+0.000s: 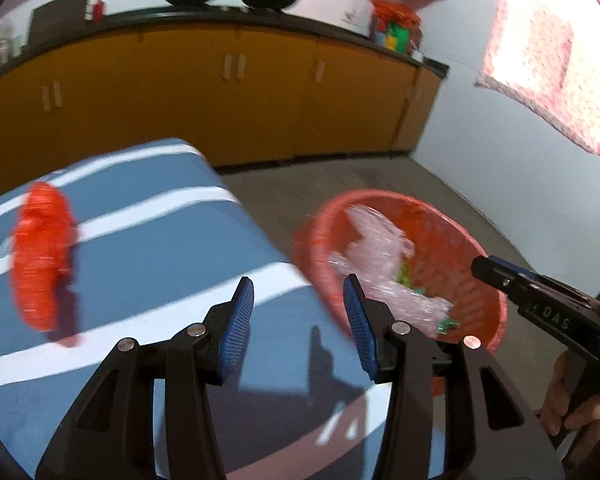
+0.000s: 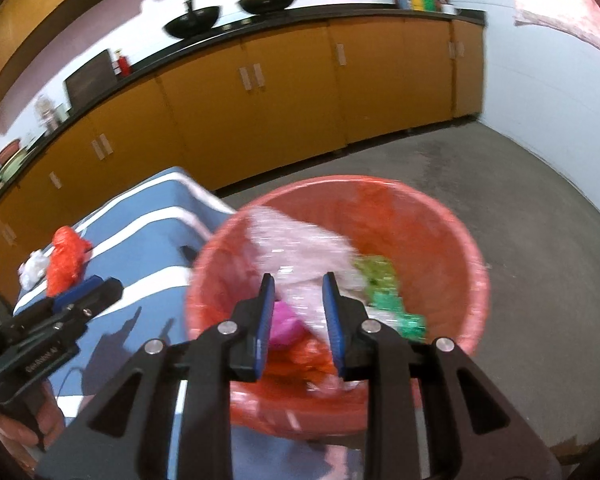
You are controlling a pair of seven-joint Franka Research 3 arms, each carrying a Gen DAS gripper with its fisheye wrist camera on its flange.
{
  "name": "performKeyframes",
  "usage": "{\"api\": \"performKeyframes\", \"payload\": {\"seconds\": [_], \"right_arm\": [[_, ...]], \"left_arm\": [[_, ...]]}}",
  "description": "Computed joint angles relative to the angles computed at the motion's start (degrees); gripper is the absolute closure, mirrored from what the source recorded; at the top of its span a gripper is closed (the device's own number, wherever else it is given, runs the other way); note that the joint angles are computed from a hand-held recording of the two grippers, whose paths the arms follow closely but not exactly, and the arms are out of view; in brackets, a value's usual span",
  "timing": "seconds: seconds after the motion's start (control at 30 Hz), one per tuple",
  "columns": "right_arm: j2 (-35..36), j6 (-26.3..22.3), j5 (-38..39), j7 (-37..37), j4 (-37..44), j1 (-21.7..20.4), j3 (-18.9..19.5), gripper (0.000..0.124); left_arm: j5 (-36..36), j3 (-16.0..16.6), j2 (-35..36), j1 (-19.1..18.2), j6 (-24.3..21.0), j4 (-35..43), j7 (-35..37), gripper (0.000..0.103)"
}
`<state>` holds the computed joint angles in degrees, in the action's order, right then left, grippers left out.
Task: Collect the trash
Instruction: 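Open both tools to drop the bags into the wastebasket, then move both tools back over the table toward the red and white bags, then grasp the white bag with the left tool while the right tool grasps the red bag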
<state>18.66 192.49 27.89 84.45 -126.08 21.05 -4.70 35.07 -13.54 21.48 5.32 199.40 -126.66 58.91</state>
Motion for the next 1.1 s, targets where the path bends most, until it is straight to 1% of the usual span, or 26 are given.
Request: {"api": "performKeyframes", "payload": {"seconds": [0.03,0.1,0.13,0.17,0.2,0.27,0.3,0.33,0.37,0.43,0.47,0.5,0.53,0.6,0.67,0.7,0.73,0.8,0.83,0.9,0.93,1.0,1.03,1.1], "right_arm": [[0.3,-0.4,-0.4,-0.1,0.6,0.0,0.7,0.097],[1.5,-1.7,-1.7,-0.3,2.9,0.1,2.2,0.096],[1.9,-1.9,-2.3,-0.3,3.5,-0.2,3.1,0.096],[2.5,-2.4,-3.1,-0.3,4.6,-0.6,4.4,0.095],[3.2,-2.8,-3.8,-0.3,5.7,-0.9,5.5,0.093],[4.9,-3.9,-5.5,-0.5,8.5,-2.2,8.9,0.092],[5.7,-4.5,-6.2,-0.6,9.8,-2.8,10.5,0.09],[7.0,-5.2,-7.0,-0.8,11.6,-3.3,12.2,0.087],[8.3,-6.0,-7.6,-1.1,13.6,-3.6,13.8,0.086],[10.5,-7.4,-8.5,-1.7,17.0,-3.7,16.1,0.081],[12.0,-8.3,-8.9,-2.0,19.2,-3.2,16.9,0.079],[13.0,-8.8,-9.2,-2.4,20.7,-2.6,17.3,0.075],[14.2,-9.3,-9.5,-2.8,22.6,-2.0,17.8,0.071],[16.3,-10.3,-10.0,-2.9,26.1,0.7,16.8,0.066],[19.0,-12.5,-10.5,-2.4,30.6,3.5,15.3,0.065],[19.7,-13.2,-10.5,-2.2,31.9,4.3,14.9,0.065],[21.2,-14.4,-10.9,-0.9,34.5,6.7,12.6,0.065],[22.9,-15.6,-11.8,1.0,37.1,9.5,9.5,0.065],[24.0,-16.7,-12.6,3.0,38.7,12.1,6.6,0.065],[25.0,-17.6,-13.8,5.4,39.9,13.6,4.2,0.065],[25.8,-18.4,-14.5,7.3,40.8,14.8,2.4,0.065],[26.2,-18.8,-15.1,8.6,41.1,14.1,3.0,0.068],[26.5,-19.1,-15.4,9.2,41.3,13.8,3.2,0.075],[27.0,-19.6,-16.2,9.7,42.0,13.4,3.6,0.085]], "left_arm": [[-1.2,1.7,-0.9,-0.9,1.0,-1.1,0.7,0.053],[-5.1,6.1,-3.1,-2.8,3.6,-4.3,3.2,0.052],[-6.6,7.4,-3.8,-3.3,4.4,-5.5,4.2,0.051],[-9.5,9.8,-4.9,-4.2,5.6,-7.4,6.4,0.051],[-11.9,11.3,-5.7,-4.8,6.3,-8.9,8.3,0.05],[-18.3,14.4,-6.8,-6.1,7.4,-11.1,13.7,0.047],[-22.3,16.1,-7.4,-7.1,7.9,-12.3,16.9,0.046],[-24.4,16.8,-7.7,-7.0,8.0,-13.0,18.7,0.045],[-28.2,18.4,-8.1,-7.3,8.2,-14.0,21.6,0.045],[-32.4,19.7,-8.3,-6.7,8.6,-14.8,25.0,0.043],[-35.7,20.8,-8.1,-6.9,8.6,-15.0,27.4,0.042],[-38.1,21.5,-8.0,-6.7,8.6,-15.0,29.0,0.042],[-39.3,21.5,-8.1,-6.0,8.6,-15.2,29.7,0.041],[-40.7,21.3,-8.0,-3.6,8.6,-15.3,30.0,0.039],[-39.9,20.4,-7.7,-0.3,8.4,-14.9,28.7,0.039],[-40.0,20.0,-7.8,0.4,8.3,-15.0,28.5,0.038],[-39.7,19.7,-7.6,1.5,8.1,-14.7,27.8,0.038],[-38.7,19.2,-6.9,3.1,7.8,-14.1,26.5,0.038],[-38.8,19.2,-6.9,3.2,7.8,-13.9,26.3,0.038],[-38.5,19.0,-6.3,3.9,7.8,-13.3,25.3,0.038],[-38.3,19.0,-6.1,4.1,7.8,-13.2,24.8,0.038],[-37.9,19.0,-5.7,4.4,7.9,-13.0,24.4,0.038],[-37.5,19.0,-5.5,4.5,7.7,-12.8,24.2,0.038],[-36.4,19.0,-5.2,5.0,8.0,-12.8,23.9,0.038]]}}
